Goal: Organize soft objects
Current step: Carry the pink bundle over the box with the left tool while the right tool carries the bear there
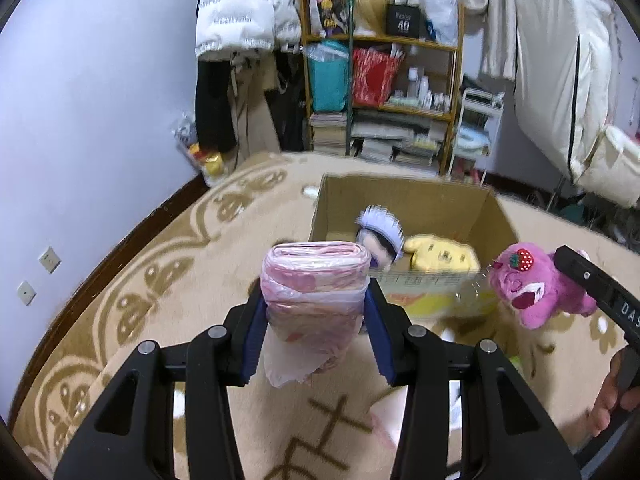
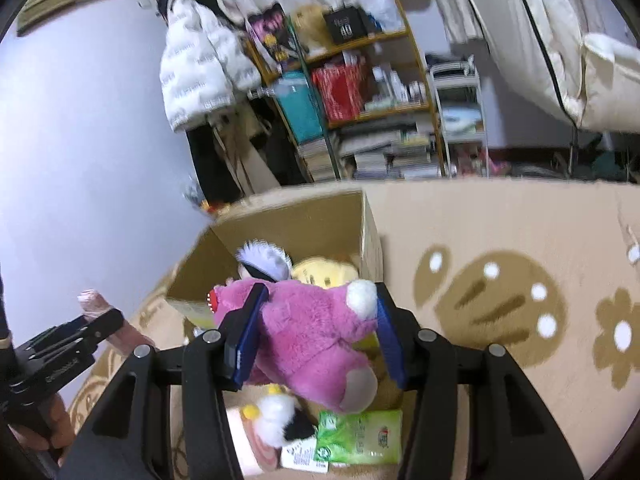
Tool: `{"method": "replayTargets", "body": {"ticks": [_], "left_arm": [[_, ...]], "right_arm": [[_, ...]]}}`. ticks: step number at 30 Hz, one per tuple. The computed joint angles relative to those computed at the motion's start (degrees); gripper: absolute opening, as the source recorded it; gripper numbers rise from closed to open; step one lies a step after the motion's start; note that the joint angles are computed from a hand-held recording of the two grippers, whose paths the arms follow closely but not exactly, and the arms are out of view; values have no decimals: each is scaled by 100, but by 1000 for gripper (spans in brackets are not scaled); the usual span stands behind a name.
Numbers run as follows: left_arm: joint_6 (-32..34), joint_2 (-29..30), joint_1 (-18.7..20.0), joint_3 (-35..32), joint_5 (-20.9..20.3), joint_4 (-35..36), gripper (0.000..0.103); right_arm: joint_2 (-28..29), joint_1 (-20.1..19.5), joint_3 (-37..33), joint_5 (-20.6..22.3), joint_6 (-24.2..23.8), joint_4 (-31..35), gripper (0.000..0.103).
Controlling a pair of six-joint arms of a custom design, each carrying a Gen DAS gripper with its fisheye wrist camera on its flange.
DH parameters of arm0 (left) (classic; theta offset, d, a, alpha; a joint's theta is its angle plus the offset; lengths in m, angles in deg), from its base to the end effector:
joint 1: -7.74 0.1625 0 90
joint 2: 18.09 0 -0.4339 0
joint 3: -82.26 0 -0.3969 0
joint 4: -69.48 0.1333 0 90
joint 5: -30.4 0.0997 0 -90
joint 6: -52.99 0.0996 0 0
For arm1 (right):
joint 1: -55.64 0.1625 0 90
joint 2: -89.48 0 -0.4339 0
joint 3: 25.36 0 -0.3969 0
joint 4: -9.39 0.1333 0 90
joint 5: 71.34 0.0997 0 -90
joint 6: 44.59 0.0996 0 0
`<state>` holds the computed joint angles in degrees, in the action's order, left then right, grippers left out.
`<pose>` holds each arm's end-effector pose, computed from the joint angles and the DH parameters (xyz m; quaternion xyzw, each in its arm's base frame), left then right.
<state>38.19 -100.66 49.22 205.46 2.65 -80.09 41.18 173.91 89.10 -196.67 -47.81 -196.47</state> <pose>-0.2030 -0.4750 0.3228 0.1635 0.8327 -0.3875 0.3601 0.3393 -0.4710 0.1469 0.1119 -0.8668 0.4506 0.1820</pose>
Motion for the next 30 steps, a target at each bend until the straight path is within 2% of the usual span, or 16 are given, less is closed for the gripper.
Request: {"method": "replayTargets", "body": {"ticks": [6,14,20,25,30], "left_arm": [[1146,419,57,-260,-19,-1259,44],[2343,930,248,-631,-269,-2259,44],[2475,1207,417,-890,-541,-2331,44],[2585,1424,530,-1070,-754,-2364,44],[2210,1413,694,-1246,-1214,-1930,44]], "right_arm": [[103,69,-259,116,-507,-402,55],[380,-35,-760,395,-845,-537,55],[550,-156,-985,539,-1116,-662,55],[541,-278,-1026,628,-976,-465,55],[577,-390,-1095,743,-950,-371,56]]}}
